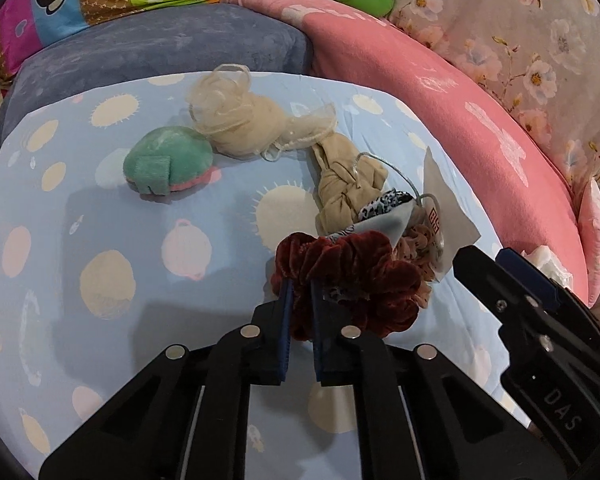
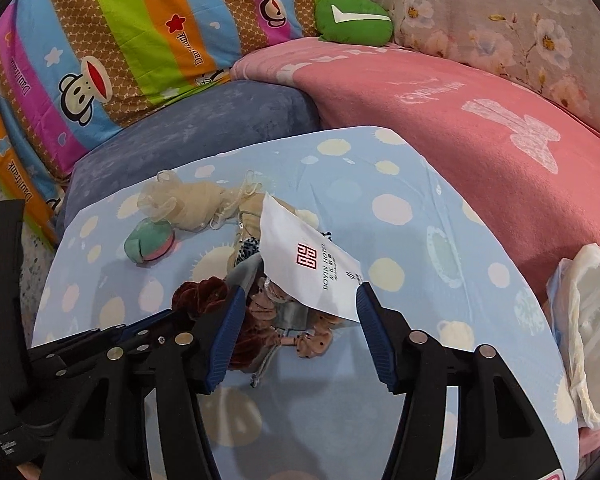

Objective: Collect trash
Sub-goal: 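Grasp the dark red scrunchie with the left gripper while the right gripper grasps the white paper packet, then lift the scrunchie and paper packet and carry them toward the bin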

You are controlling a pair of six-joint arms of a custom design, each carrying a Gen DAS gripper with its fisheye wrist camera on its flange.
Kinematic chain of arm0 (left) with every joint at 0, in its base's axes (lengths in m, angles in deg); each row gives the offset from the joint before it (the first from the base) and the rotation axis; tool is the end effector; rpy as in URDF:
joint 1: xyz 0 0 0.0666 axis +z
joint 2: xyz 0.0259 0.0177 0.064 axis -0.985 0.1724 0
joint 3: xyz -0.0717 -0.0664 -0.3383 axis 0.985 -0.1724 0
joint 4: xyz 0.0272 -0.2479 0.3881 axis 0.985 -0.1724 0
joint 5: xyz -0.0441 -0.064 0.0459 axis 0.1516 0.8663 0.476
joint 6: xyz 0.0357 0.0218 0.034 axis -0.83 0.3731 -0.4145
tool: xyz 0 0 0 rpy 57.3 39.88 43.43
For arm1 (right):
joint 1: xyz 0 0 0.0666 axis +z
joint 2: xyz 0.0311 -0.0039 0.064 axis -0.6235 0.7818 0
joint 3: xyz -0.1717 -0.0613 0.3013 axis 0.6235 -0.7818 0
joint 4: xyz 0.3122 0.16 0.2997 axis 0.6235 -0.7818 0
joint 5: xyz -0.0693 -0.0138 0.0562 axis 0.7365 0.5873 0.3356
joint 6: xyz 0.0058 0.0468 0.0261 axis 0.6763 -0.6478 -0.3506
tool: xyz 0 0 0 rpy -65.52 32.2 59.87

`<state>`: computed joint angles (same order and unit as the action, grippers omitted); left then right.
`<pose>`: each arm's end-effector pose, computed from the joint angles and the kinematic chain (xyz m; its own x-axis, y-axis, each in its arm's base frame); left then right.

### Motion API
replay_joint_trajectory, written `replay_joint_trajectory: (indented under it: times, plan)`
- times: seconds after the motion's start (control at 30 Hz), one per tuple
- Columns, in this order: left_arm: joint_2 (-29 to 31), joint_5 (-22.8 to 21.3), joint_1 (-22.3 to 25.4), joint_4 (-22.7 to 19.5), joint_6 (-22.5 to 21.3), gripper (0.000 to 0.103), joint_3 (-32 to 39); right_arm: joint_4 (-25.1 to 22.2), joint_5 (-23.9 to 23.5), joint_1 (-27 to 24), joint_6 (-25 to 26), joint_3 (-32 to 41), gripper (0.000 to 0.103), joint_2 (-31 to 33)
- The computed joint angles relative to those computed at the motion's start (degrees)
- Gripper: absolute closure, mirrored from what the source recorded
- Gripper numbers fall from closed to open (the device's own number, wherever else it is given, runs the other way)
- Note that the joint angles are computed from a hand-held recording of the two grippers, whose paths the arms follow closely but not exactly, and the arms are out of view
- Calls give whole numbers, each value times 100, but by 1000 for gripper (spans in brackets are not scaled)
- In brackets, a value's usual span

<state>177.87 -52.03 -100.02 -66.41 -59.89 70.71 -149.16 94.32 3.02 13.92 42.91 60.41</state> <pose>0.5530 -0.2077 0.4963 -0.8610 0.0158 -0.5084 0.1921 0.9356 -0.2962 0.5149 0.4354 0.5228 -0.7455 0.1375 -0.6522 0.1073 0.9905 0.0861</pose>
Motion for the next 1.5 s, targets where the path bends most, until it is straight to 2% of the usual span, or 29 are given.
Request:
replay_joint_trajectory:
  times: [0.03,0.13,0.2,0.23,0.57,0.67,0.7,0.73,0.77,0.83,0.87,1.0,1.03,1.07,1.13,1.17,1.27,1.5]
  plan:
    - [-7,-10,20,4,-2,95,9,-21,-39,-13,15,116,55,90]
    - [7,-42,58,-44,-24,96,92,-81,-168,-69,3,362,71,288]
    - [-4,-115,55,-38,-55,97,135,-137,-211,-101,-31,454,96,364]
    - [10,-162,47,-53,-70,102,188,-146,-225,-108,-63,458,99,369]
    - [21,-324,-114,-52,-175,103,619,167,121,-132,-172,-215,102,-372]
    - [10,-247,-110,-102,-157,100,608,157,299,-106,-197,-409,102,-629]
    - [17,-317,-114,-146,-104,96,589,131,368,-99,-216,-458,102,-692]
    - [14,-379,-117,-160,-46,80,539,142,409,-93,-239,-558,102,-789]
    - [-8,-421,-116,-140,2,54,451,175,409,-90,-277,-699,102,-911]
    - [-89,-614,-123,-32,162,35,212,212,400,-99,-394,-956,102,-1114]
    - [-114,-673,-125,29,212,35,92,257,385,-100,-424,-1088,102,-1208]
    - [8,-648,-106,-56,325,35,-104,376,386,-86,-560,-1524,102,-1511]
    - [21,-647,-96,-47,363,38,-158,399,383,-85,-587,-1598,102,-1560]
    - [56,-640,-89,-82,407,45,-178,418,372,-86,-605,-1657,102,-1601]
    - [24,-541,-66,62,480,49,-296,453,349,-90,-631,-1777,102,-1676]
    - [13,-597,-80,94,479,62,-311,464,350,-87,-643,-1812,102,-1697]
    - [92,-416,-91,-23,418,85,-167,494,330,-87,-642,-1876,102,-1737]
    - [-53,-556,-260,-47,317,89,133,555,396,-53,-571,-1861,102,-1817]
